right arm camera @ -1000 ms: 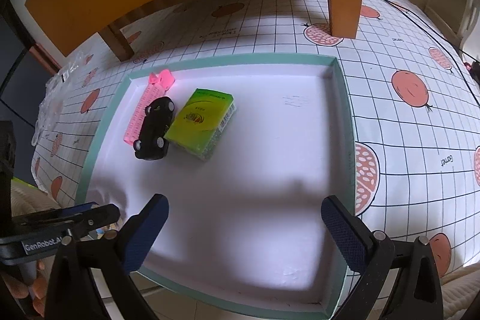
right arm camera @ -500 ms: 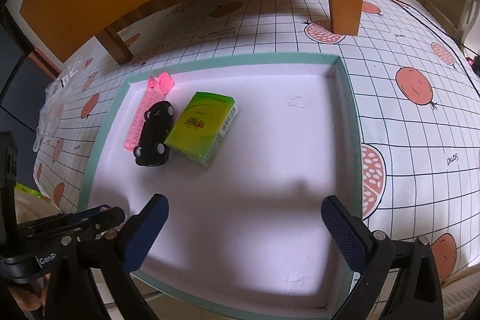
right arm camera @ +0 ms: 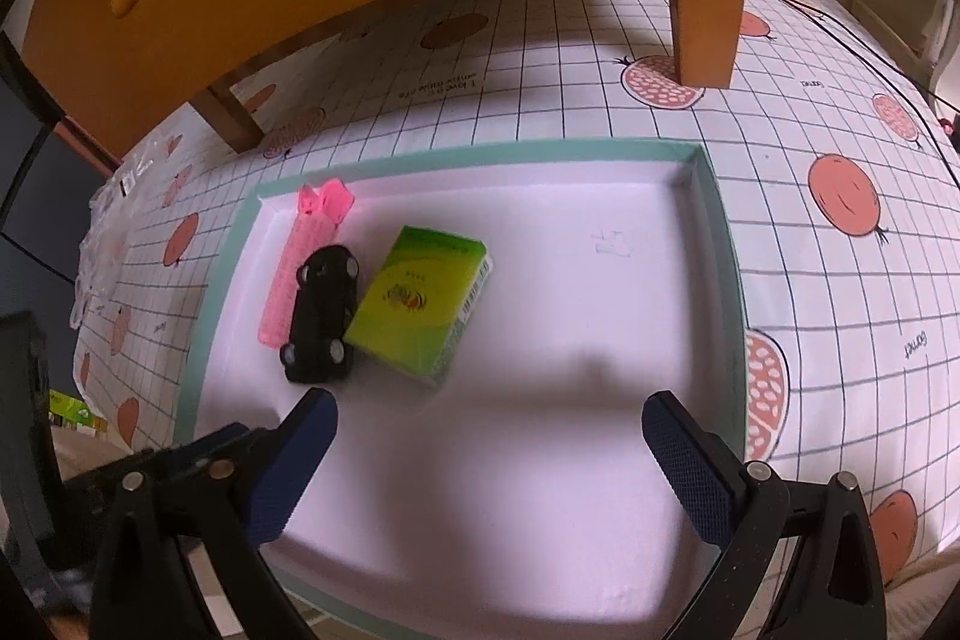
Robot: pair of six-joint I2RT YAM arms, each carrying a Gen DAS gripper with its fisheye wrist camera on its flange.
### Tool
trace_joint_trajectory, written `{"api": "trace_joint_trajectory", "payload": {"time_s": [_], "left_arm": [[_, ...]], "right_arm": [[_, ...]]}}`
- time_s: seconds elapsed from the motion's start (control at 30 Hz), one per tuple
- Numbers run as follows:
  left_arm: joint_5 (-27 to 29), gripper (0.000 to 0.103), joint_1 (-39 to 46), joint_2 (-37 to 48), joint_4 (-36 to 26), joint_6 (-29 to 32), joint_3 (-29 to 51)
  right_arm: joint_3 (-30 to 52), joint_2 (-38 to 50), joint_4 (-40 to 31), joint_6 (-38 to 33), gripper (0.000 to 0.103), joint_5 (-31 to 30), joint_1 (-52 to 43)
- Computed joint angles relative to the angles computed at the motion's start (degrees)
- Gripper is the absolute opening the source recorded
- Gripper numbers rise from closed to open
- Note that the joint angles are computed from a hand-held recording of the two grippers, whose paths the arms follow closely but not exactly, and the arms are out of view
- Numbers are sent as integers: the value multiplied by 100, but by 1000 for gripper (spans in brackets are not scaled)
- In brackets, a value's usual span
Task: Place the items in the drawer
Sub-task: 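Lower the left gripper onto the braided hair tie while the right closes on the green tissue packet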
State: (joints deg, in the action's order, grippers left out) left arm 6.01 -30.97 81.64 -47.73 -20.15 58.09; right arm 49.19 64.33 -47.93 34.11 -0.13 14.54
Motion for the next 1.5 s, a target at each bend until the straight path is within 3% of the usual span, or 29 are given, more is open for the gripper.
{"api": "trace_joint_trajectory", "payload": {"time_s": [0.57, 0.67, 0.73, 1.1, 1.27, 1.5], "left_arm": [[-235, 25, 250, -71, 384, 237, 27], [-269, 29, 181, -60, 343, 253, 98], [-324, 38, 173, -94, 308, 282, 125], [-239, 51, 407, -313, 57, 141, 128], [-105, 51, 438, -452, -179, 125, 117], [-55, 51, 329, -428, -600, 89, 162]], "right_arm": [[768, 1487, 249, -141, 103, 216, 136], [866, 1674, 183, -198, 103, 282, 168], [854, 1698, 191, -220, 102, 273, 160], [845, 1570, 154, -205, 74, 253, 309], [916, 1571, 129, -261, 52, 144, 384], [743, 1382, 118, -182, 49, -72, 218]]}}
